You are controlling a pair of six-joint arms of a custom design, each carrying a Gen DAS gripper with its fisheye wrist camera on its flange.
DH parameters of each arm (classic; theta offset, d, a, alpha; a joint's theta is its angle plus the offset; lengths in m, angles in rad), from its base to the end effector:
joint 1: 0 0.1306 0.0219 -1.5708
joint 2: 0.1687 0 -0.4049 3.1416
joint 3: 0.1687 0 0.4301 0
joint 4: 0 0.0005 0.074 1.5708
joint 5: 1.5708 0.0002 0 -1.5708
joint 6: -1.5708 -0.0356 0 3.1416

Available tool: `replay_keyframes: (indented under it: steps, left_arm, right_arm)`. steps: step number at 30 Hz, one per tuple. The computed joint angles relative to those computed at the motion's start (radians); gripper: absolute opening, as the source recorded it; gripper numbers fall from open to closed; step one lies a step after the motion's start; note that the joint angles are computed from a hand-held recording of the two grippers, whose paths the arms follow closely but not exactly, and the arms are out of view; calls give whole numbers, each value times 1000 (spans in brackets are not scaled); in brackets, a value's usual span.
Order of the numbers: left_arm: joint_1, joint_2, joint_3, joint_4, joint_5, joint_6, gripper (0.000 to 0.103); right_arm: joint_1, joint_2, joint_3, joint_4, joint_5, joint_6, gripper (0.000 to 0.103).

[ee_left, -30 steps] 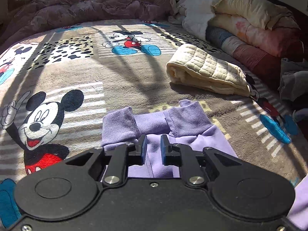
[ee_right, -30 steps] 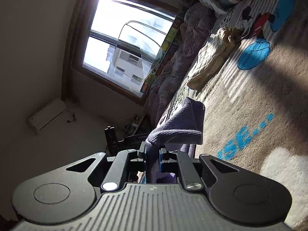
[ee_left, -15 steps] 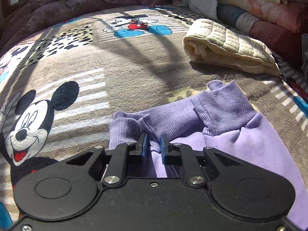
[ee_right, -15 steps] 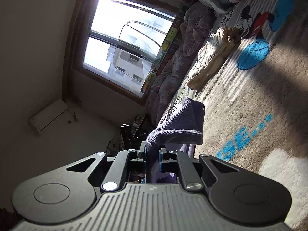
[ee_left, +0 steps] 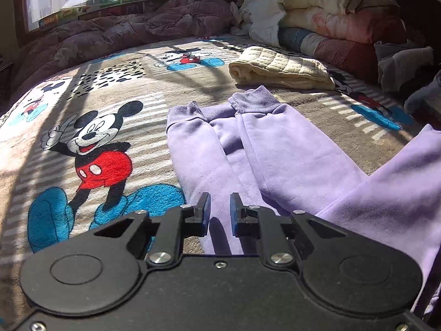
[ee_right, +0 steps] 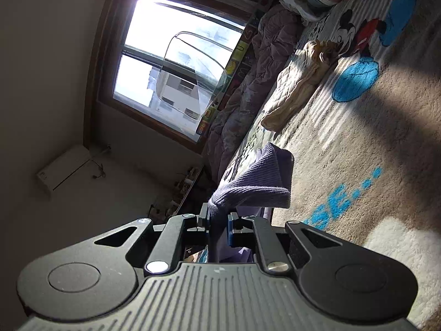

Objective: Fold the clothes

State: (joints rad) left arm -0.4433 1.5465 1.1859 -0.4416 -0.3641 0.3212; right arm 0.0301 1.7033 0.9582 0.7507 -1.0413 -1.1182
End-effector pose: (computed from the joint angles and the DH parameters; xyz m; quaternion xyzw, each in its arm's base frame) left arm 0.5084 -0.2279 0.3023 -0.0121 0.9142 0.0182 0.4047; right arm 0.5490 0.0468 0.2260 0.0148 0.7060 0.6286 0.3260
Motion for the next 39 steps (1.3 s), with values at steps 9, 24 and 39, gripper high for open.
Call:
replay_keyframes:
  steps: [9, 24, 39]
  left_arm:
    - [-75, -156, -111, 43, -123, 93, 11]
    - [-208, -317, -340, 172, -144, 337, 10]
    - [-251, -309, -388, 327, -203, 209, 11]
  right_arm:
    - [4, -23, -24, -26, 51, 20, 13]
    - [27, -33, -26, -80, 143, 54, 13]
    - [61, -87, 5, -314, 261, 191, 13]
